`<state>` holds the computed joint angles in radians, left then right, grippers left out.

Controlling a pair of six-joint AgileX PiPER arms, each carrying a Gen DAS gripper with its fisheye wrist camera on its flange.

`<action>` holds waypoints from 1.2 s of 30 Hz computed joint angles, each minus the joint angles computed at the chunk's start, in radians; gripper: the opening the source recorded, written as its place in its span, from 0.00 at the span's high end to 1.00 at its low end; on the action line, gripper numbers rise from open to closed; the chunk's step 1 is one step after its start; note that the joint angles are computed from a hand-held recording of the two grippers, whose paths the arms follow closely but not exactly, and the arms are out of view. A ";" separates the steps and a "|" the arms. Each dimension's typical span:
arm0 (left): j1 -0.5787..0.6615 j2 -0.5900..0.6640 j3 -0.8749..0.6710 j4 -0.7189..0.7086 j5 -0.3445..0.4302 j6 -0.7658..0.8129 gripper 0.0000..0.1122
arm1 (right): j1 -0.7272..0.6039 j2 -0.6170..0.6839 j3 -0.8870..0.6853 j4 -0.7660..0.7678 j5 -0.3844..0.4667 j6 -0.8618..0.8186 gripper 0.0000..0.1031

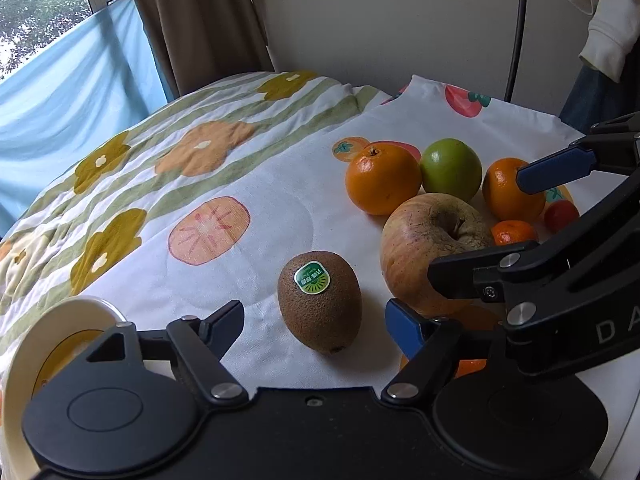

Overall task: Organize fruits
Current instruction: 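Grasp the kiwi with the left tool while the right tool grasps the brown apple, then carry kiwi and brown apple into the duck bowl and open both tools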

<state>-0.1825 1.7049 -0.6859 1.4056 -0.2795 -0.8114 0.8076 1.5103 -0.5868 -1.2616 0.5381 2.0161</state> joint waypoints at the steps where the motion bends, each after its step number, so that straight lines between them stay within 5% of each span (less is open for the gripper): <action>1: 0.000 0.014 -0.008 -0.006 -0.003 0.009 0.30 | -0.005 0.012 -0.002 -0.010 -0.005 0.016 0.00; 15: -0.006 0.096 -0.062 -0.019 -0.030 0.051 0.54 | -0.069 0.070 -0.038 0.002 -0.079 0.008 0.00; 36: 0.004 -0.009 0.065 -0.360 0.038 0.360 0.56 | -0.085 0.114 -0.063 -0.007 -0.130 -0.021 0.12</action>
<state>-0.1787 1.6959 -0.6207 1.0461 -0.2413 -0.4517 0.7225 1.6245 -0.6498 -1.2683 0.4084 1.9953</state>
